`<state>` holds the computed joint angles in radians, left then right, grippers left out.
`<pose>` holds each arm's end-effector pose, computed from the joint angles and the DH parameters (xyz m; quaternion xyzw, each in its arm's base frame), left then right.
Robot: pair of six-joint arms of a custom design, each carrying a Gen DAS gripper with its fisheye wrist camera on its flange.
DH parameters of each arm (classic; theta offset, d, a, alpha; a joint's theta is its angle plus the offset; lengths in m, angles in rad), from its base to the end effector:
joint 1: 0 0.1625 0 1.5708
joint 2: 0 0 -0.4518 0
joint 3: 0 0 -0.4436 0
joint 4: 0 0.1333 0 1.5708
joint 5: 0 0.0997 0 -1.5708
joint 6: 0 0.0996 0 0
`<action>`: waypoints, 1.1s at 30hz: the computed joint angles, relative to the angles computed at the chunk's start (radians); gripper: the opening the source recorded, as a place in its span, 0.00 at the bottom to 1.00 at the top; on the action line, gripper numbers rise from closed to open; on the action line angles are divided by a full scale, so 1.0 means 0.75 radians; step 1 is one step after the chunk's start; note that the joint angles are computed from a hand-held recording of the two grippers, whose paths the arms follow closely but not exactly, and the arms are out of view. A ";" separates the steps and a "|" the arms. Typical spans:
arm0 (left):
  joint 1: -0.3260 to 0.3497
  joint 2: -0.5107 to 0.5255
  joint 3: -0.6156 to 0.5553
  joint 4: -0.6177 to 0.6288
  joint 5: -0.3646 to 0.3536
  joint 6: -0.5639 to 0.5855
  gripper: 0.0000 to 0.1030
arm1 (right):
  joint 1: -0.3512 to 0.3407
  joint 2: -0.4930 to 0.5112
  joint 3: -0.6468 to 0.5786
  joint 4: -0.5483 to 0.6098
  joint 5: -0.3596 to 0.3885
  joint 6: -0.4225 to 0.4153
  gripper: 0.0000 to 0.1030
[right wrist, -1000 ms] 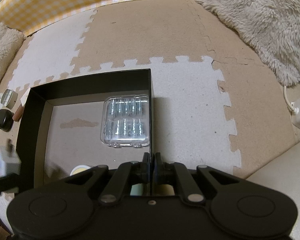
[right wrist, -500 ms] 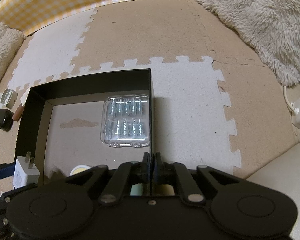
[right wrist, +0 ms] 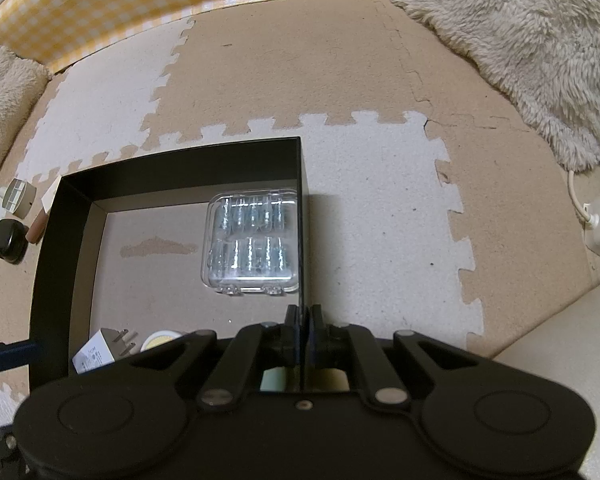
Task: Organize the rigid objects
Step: 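Carry the white phone charger into the black box and open the left tool, then move the left tool back to the black earbud case and grasp it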
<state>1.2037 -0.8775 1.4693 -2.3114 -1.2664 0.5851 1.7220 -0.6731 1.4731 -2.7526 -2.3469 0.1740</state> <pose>-0.1239 -0.7769 0.1833 0.4417 0.8813 -0.0566 0.1583 0.1805 -0.7628 0.0971 -0.0822 -0.9080 0.2335 0.3382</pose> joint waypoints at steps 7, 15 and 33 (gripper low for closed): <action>-0.003 -0.008 0.004 0.012 -0.013 -0.002 0.68 | 0.000 0.000 0.000 0.000 0.000 -0.001 0.05; -0.007 -0.022 0.013 -0.011 -0.032 -0.013 0.88 | 0.000 0.001 0.000 0.000 -0.001 0.000 0.05; 0.058 0.065 -0.154 -0.294 0.144 -0.141 1.00 | 0.000 0.001 0.000 0.000 -0.001 -0.001 0.05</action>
